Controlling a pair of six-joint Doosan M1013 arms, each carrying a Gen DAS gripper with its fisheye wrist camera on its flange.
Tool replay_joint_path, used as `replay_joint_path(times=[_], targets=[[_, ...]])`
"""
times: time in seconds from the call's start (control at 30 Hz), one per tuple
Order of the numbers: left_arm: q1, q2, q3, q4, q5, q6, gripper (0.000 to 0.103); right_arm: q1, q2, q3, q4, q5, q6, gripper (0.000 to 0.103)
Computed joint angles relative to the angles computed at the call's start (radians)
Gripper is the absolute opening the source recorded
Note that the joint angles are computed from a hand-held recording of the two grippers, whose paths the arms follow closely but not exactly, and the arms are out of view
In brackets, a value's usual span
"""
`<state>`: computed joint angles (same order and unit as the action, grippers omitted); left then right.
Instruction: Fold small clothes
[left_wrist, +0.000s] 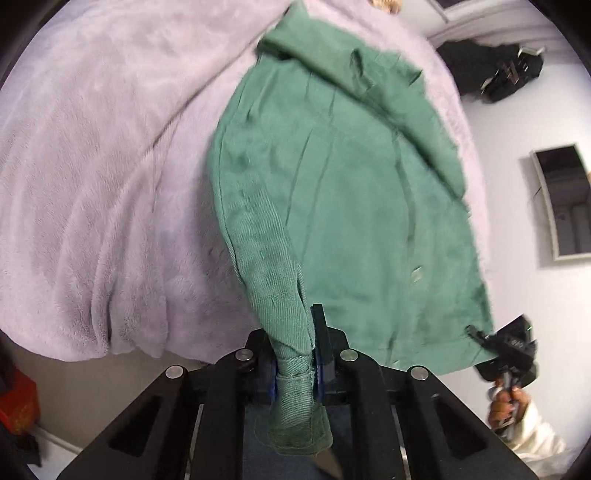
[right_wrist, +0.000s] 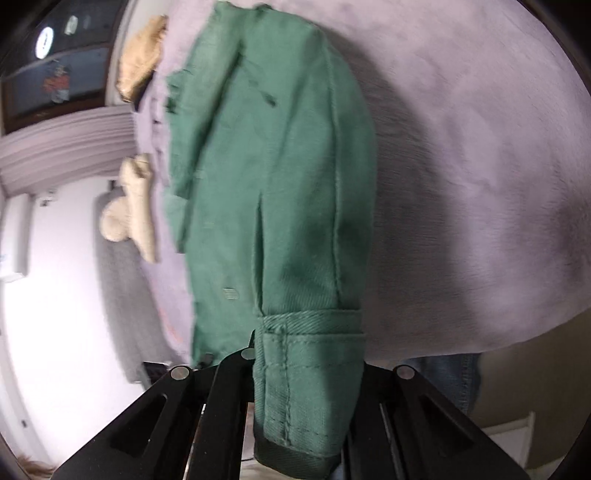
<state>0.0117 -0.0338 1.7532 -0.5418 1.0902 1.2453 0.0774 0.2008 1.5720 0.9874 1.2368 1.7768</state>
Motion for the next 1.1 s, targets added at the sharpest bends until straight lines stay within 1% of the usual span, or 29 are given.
replay_joint_path(times=[0.1,0.2,0.27,0.4,0.5,0.57,0.67,0.73,0.83,0.93,1.0,1.1], targets=[[0.025,-0.007,-0.026,-0.045,-0.030,0.024,0.015,-0.005,0.000,-0.006,0.096,-0.039,-0.034,0.008],[0.044,0.013,-0.070,-0.075,-0.046,0.058,0.015,-0.005,0.013,-0.029,0.173,-0.073,-0.061,0.008],[0.048,0.032,-0.108,-0.085,-0.065,0.068,0.015,-0.001,0.032,-0.060,0.217,-0.091,-0.080,0.008],[0.056,0.082,-0.195,-0.105,-0.116,0.076,0.015,0.010,0.096,-0.166,0.265,-0.109,-0.107,0.008],[0.043,0.142,-0.290,-0.076,-0.136,0.090,0.015,0.016,0.162,-0.273,0.286,-0.122,-0.111,0.008],[0.043,0.191,-0.365,-0.048,-0.131,0.086,0.015,0.019,0.220,-0.370,0.285,-0.120,-0.106,0.008],[0.045,0.275,-0.489,0.009,-0.126,0.046,0.015,0.022,0.321,-0.528,0.264,-0.101,-0.075,0.008],[0.042,0.334,-0.568,0.061,-0.121,0.008,0.015,0.025,0.398,-0.647,0.233,-0.085,-0.023,0.008],[0.038,0.434,-0.693,0.167,-0.077,-0.061,0.015,0.025,0.515,-0.820,0.164,-0.044,0.076,0.008],[0.038,0.519,-0.778,0.225,-0.035,-0.119,0.015,0.026,0.647,-1.008,0.074,0.018,0.228,0.008],[0.032,0.580,-0.837,0.277,0.009,-0.172,0.015,0.028,0.729,-1.121,0.027,0.062,0.315,0.008],[0.022,0.658,-0.910,0.331,0.088,-0.213,0.015,0.036,0.885,-1.378,-0.049,0.179,0.447,0.008]])
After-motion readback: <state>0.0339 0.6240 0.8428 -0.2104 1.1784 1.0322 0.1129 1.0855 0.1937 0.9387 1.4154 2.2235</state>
